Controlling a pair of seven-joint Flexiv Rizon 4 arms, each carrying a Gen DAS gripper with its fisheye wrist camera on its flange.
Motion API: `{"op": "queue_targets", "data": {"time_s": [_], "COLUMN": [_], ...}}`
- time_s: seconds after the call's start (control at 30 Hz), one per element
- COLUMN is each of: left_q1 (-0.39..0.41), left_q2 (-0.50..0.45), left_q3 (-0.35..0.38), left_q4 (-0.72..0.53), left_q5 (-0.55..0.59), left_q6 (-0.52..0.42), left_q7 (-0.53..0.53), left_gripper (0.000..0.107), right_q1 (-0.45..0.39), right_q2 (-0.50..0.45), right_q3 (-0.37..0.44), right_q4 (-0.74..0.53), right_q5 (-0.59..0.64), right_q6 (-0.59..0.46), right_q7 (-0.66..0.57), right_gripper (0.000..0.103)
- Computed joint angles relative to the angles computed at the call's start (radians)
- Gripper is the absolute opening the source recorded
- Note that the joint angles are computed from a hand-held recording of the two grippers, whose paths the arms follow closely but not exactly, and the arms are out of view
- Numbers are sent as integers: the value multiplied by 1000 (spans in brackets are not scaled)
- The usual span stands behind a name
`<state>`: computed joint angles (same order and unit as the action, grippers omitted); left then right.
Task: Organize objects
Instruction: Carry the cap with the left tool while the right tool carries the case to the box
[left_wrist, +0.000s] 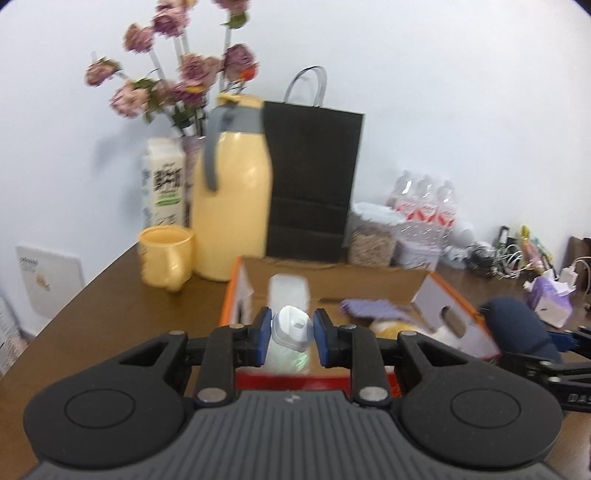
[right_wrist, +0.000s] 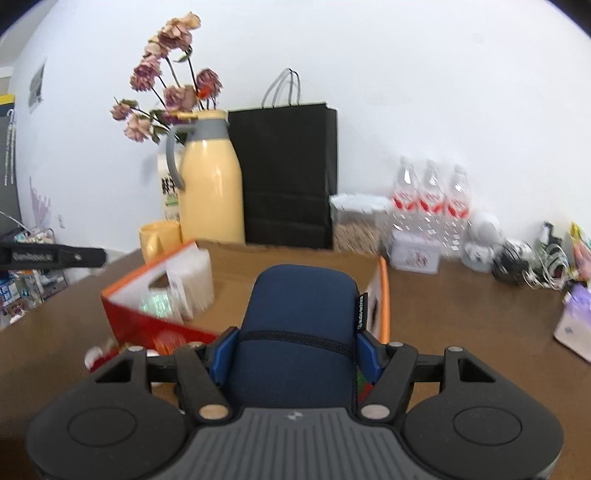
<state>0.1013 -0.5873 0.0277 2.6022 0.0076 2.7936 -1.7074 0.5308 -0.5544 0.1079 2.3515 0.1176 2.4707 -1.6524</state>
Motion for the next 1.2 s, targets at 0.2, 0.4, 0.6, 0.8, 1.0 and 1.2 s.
{"op": "queue_targets", "data": {"time_s": [0.2, 0.4, 0.6, 0.8, 1.0, 1.2], "left_q1": [-35, -58, -71, -60, -54, -83], "left_q2": [12, -9, -60, -106, -133, -133], "left_q3": [-31, -46, -50, -55, -55, -36], "left_q4": [-93, -192, -296, -379, -410, -399], "left_q5": [-30, -76, -122, -151, -136, -154], "left_q6": [-89, -191, -287, -372, -434, -401], "left_q7": [22, 30, 40, 45, 64, 90], "left_gripper": [25, 25, 25, 26, 25, 29], "right_q1": [8, 16, 30, 62, 52, 60], "right_q2": [-13, -62, -130, -193, -225, -227], "right_q3": [-16, -44, -86, -138, -149, -165], "right_q4": [-110, -240, -365, -471, -498, -491], "right_q5": [-28, -43, -46, -9, -51, -66], "right_q6": [-76, -176, -258, -318, -371, -393], "right_q7": [13, 48, 84, 133, 165, 181], "right_gripper": [64, 64, 64, 64, 64, 66]}}
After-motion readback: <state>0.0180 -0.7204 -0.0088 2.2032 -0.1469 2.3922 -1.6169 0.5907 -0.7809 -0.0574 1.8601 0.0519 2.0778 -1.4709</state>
